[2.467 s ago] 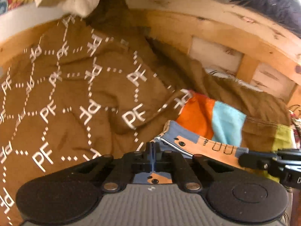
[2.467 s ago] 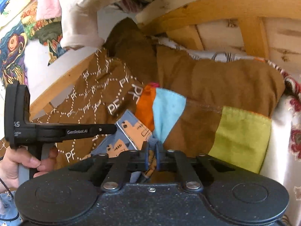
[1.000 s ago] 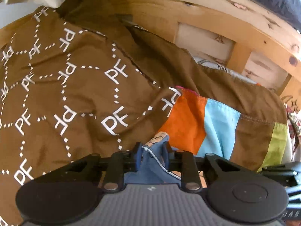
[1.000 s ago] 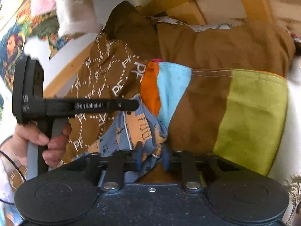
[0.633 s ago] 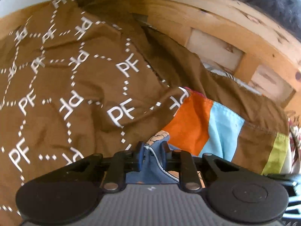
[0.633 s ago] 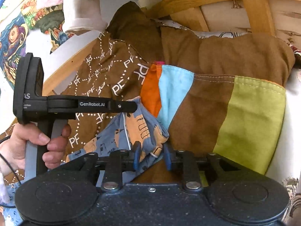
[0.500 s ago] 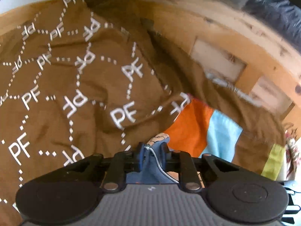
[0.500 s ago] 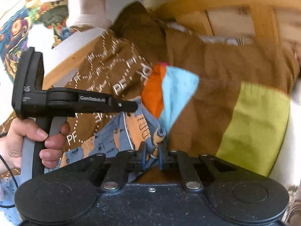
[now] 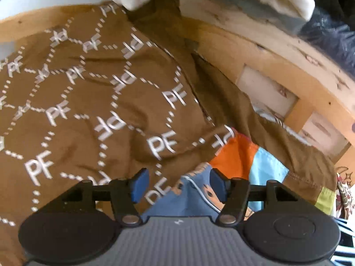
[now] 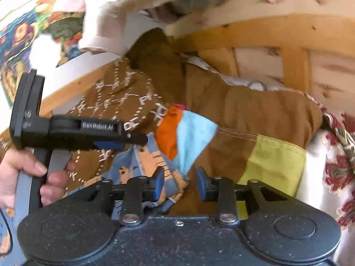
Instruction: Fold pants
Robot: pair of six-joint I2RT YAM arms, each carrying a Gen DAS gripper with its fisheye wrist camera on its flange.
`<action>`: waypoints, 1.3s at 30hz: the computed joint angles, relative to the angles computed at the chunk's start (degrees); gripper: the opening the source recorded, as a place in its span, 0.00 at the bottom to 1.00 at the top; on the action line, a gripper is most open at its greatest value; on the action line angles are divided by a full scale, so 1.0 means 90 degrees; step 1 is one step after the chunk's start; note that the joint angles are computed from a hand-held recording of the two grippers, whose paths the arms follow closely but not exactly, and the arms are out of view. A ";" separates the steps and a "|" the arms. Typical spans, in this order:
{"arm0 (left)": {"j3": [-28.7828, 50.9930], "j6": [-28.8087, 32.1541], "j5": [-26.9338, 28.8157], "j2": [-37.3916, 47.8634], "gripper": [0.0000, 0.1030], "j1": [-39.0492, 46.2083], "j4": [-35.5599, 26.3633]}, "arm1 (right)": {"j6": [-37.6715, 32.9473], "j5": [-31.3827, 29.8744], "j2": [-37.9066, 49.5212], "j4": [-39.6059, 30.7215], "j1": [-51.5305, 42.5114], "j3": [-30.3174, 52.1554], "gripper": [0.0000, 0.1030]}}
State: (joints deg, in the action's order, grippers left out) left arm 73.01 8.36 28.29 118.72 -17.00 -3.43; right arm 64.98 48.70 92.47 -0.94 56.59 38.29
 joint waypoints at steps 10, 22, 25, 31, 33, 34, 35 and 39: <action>-0.2224 0.0770 -0.0131 -0.1505 0.69 0.0954 0.0637 | -0.0161 -0.0830 0.0436 -0.0472 -0.0305 0.0515 0.24; -0.3746 0.2776 0.0096 -0.2575 0.74 0.2809 -0.0156 | 0.0061 -0.0604 0.0846 -0.1754 -0.0274 0.1272 0.14; -0.3560 0.3122 0.0553 -0.2922 0.74 0.3599 -0.0790 | 0.0069 -0.0282 0.0896 -0.2068 -0.0099 0.1484 0.62; -0.2612 0.3414 0.0222 -0.3016 0.73 0.4905 -0.1015 | -0.2013 0.0302 0.1358 -0.1482 0.0378 0.2040 0.79; -0.1812 0.3181 -0.0210 -0.2496 0.72 0.4893 -0.1241 | -0.3105 -0.0307 0.1511 -0.0402 0.0316 0.1984 0.79; -0.1141 0.3045 -0.0362 -0.2066 0.72 0.4849 -0.1734 | -0.3550 -0.0780 0.1650 0.0108 0.0254 0.2013 0.79; -0.0524 0.2940 -0.0465 -0.1651 0.72 0.4766 -0.2270 | -0.3815 -0.1108 0.1747 0.0398 0.0200 0.2042 0.79; 0.1404 0.2796 -0.0966 -0.0337 0.63 0.4470 -0.3769 | -0.4806 -0.1972 0.2362 0.1272 0.0205 0.2354 0.78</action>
State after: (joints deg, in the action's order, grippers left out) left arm 85.64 33.52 19.59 115.69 23.23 -37.35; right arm 21.73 30.95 113.73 10.51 58.43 59.48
